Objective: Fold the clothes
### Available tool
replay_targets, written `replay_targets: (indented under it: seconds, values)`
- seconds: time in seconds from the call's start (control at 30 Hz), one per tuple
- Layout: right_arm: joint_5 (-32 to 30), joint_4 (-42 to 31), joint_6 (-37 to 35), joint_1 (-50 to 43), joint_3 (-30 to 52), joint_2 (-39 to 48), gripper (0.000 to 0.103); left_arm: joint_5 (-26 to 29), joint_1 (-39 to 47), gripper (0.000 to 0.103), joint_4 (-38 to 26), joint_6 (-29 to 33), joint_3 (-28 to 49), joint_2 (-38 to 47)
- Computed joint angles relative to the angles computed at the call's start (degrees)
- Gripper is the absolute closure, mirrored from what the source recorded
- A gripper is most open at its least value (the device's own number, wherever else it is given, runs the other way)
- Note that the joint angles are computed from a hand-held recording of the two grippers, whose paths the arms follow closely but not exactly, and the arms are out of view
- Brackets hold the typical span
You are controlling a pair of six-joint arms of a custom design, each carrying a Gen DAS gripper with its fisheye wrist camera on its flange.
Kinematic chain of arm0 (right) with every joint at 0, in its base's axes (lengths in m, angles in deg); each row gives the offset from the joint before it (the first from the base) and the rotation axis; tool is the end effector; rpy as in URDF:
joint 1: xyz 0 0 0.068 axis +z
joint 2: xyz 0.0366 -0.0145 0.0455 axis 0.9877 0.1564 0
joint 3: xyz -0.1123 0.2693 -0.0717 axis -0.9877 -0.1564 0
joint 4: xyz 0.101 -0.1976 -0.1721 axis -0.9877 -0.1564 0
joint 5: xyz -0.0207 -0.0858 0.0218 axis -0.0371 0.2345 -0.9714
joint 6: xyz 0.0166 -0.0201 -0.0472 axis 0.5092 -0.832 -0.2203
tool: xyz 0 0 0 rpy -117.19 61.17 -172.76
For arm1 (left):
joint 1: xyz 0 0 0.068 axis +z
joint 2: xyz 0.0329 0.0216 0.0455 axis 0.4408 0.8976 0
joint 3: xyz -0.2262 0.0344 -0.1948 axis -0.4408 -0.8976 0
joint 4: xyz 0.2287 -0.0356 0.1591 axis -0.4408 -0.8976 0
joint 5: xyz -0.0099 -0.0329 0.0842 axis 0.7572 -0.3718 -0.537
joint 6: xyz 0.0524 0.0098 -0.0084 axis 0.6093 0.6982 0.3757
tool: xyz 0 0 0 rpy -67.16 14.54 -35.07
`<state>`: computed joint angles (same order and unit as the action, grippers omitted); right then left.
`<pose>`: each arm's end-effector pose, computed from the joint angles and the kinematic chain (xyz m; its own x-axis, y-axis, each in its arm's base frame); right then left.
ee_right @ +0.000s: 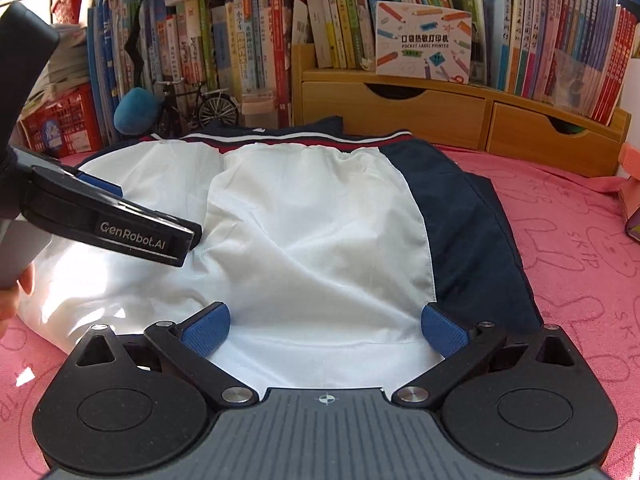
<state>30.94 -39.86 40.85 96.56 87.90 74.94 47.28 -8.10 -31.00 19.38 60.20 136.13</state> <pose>0.1981 0.0494 0.1772 -0.6436 -0.0090 -0.7653 -0.0437 0.9987 0.0250 0.2707 -0.1723 0.1473 -0.6297 0.4226 -0.6518 0.3862 0.8984 0.2093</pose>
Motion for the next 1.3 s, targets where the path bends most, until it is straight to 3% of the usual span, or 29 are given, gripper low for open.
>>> replay_targets:
  seconds: [0.27, 0.37, 0.57, 0.73, 0.83, 0.93, 1.13, 1.3]
  values:
    - [0.14, 0.01, -0.14, 0.11, -0.39, -0.37, 0.000, -2.07, 1.75, 0.001, -0.38, -1.00, 10.41, 10.01]
    - [0.31, 0.09, -0.26, 0.16, -0.38, -0.24, 0.000, 0.04, 3.13, 0.000, 0.24, -1.71, 10.98, 10.91]
    - [0.45, 0.42, -0.32, 0.29, -0.58, -0.12, 0.000, 0.97, 3.53, 0.000, 6.06, 2.42, 8.66, 11.19]
    - [0.51, 0.87, -0.35, 0.33, -0.73, 0.15, 0.000, -1.09, 2.85, 0.000, 3.25, 3.02, 11.23, 11.79]
    - [0.44, 1.32, -0.43, 0.26, -0.92, 0.37, 0.000, -5.03, 1.31, 0.007, 5.82, 6.40, 6.61, 7.83]
    - [0.47, 1.59, -0.48, 0.28, -1.09, 0.43, 0.000, -3.55, 1.42, 0.007, 12.47, 10.07, -4.12, -0.80]
    - [0.31, 2.07, -0.59, 0.12, -1.25, 0.68, 0.000, -2.90, 5.67, 0.006, 17.38, 8.35, -20.02, -13.80]
    - [0.23, 2.13, -0.59, 0.06, -1.26, 0.70, 0.000, -1.53, 14.97, 0.004, 19.82, 8.82, -25.41, -16.68]
